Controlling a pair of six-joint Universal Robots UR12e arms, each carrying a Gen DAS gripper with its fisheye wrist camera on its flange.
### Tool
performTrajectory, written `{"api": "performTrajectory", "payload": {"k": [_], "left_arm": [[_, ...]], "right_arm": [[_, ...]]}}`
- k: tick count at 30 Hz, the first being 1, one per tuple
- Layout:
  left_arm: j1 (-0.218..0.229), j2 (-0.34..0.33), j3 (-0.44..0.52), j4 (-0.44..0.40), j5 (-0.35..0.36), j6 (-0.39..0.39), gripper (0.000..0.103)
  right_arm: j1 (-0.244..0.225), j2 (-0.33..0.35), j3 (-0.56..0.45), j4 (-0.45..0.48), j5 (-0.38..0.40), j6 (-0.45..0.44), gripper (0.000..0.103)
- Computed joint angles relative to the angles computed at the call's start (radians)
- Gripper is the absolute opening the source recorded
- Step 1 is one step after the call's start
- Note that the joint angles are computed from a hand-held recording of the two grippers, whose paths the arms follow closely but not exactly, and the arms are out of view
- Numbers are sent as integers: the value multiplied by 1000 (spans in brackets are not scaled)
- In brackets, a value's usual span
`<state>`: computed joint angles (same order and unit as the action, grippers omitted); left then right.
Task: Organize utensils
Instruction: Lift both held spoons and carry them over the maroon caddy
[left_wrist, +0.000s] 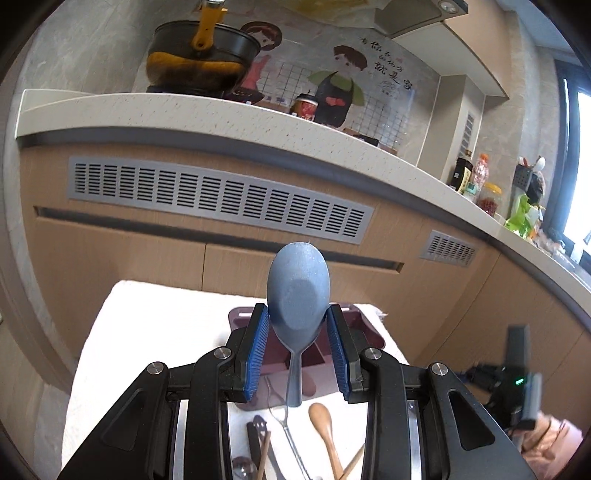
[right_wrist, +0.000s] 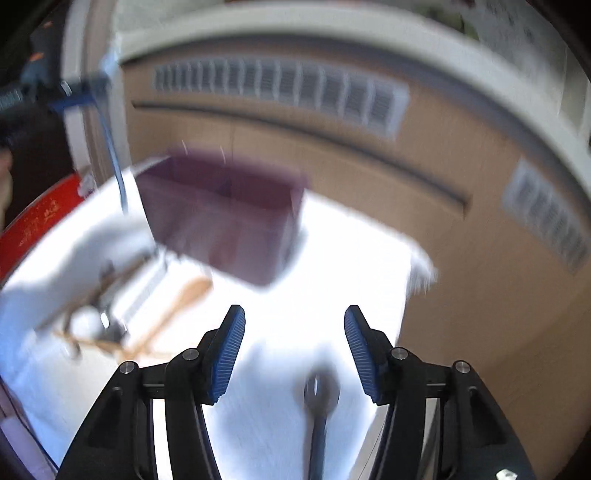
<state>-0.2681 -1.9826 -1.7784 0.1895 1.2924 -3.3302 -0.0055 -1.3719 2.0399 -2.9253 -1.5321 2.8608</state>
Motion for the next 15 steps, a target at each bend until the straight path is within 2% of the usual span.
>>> {"api": "performTrajectory", "payload": {"k": [4,8,9,11,15], "left_arm": [[-3,8,-9,1,10,-3,34],[-8,11,-14,15,26,13,34],[-8,11,-12,14,28,16,34],[-8,14,-15,12,30,19,34],[-10,21,-31,11,35,23,34]], "right_arm": [[-29,24,8,55,-6,89,51],[-39,50,8,58,-17,104,51],[-42,54,4,62,-15,109,49],[-52,52,7,57,23,125,30],[-29,40,13,17,-18,106,29]]}}
